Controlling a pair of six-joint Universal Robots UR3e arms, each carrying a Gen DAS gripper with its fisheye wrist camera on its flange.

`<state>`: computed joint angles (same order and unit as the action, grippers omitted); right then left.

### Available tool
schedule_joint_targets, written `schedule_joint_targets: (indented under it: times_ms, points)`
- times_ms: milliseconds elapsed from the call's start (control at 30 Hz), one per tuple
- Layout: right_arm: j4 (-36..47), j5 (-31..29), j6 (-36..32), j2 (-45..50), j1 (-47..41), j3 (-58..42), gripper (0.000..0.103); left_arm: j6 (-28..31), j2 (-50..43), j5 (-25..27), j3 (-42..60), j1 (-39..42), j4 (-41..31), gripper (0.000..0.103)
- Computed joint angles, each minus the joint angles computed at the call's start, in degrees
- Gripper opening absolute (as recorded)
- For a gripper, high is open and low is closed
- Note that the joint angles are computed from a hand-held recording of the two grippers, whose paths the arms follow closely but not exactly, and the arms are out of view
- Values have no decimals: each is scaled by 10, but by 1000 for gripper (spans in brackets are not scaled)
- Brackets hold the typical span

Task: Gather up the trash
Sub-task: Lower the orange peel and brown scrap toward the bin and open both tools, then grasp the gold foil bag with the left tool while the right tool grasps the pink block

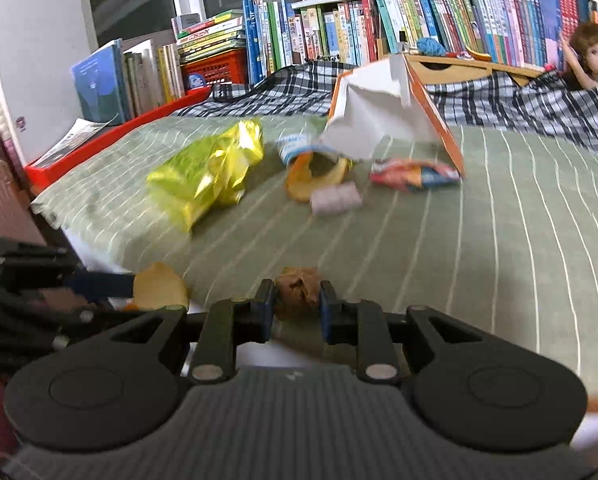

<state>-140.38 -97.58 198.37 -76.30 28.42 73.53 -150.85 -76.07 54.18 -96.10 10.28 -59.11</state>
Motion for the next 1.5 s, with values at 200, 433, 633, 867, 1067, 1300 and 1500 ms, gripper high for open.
schedule_joint_targets:
  times_ms: [200, 433, 633, 867, 1067, 1300, 1500]
  points:
    - [-3, 3, 27, -54, 38, 99, 28, 34, 64, 19, -60, 7, -62, 38]
    - [7, 25, 46, -35, 62, 149, 30, 11, 54, 108, -141, -48, -26, 38]
    - [0, 40, 48, -25, 60, 165, 42, -13, 23, 153, -176, -77, 5, 40]
    - [-11, 51, 47, -28, 50, 174, 65, -26, 14, 164, -177, -83, 26, 56]
    - [-14, 45, 47, -37, 41, 172, 67, -38, 10, 157, -153, -78, 25, 79]
    - [-24, 12, 20, -52, 31, 138, 67, -35, 41, 108, -112, -41, 27, 83]
    - [-38, -33, -25, -26, 17, 55, 70, -73, 33, 52, -42, -4, 82, 91]
